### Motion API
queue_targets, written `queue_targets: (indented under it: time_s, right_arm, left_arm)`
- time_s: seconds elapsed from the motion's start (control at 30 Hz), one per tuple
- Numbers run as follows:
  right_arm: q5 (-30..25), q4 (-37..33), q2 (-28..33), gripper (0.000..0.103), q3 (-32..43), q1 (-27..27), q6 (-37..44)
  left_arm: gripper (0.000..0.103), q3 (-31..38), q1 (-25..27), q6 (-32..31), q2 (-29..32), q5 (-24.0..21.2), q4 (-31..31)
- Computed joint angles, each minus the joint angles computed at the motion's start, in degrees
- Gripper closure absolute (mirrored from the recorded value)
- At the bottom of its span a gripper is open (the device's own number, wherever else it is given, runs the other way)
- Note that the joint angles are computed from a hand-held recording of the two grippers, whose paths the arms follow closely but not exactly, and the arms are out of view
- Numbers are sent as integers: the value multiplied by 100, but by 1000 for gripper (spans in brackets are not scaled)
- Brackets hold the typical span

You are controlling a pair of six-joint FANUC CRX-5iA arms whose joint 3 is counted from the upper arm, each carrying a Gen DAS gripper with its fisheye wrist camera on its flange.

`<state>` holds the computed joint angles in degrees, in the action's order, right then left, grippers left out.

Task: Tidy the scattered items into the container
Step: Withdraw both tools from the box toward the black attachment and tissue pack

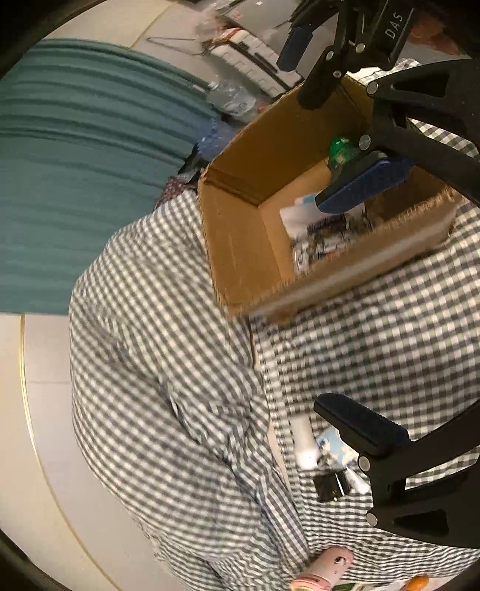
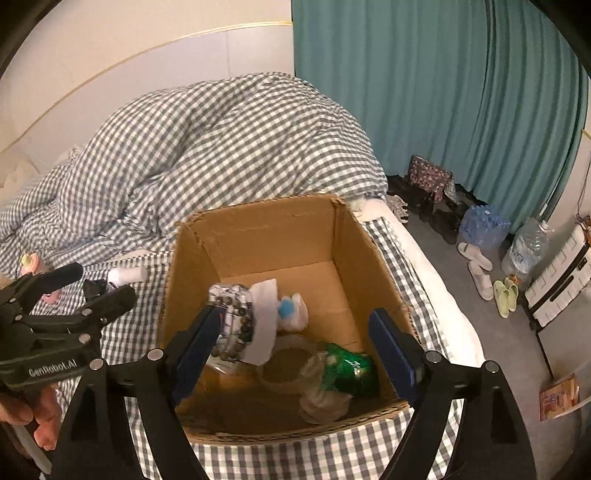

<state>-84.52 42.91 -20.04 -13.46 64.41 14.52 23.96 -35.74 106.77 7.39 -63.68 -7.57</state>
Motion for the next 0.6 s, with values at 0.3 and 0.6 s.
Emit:
queue_targets:
  time_s: [0.3,0.6]
  right_arm:
    - [630,233,263,14,29,169,-11]
    - [1087,617,720,13,98,480,-64]
  left_arm:
    - [0,-725,638,152,-725,45,-192]
    - [0,-1707,1513,158,-1587,241,-19]
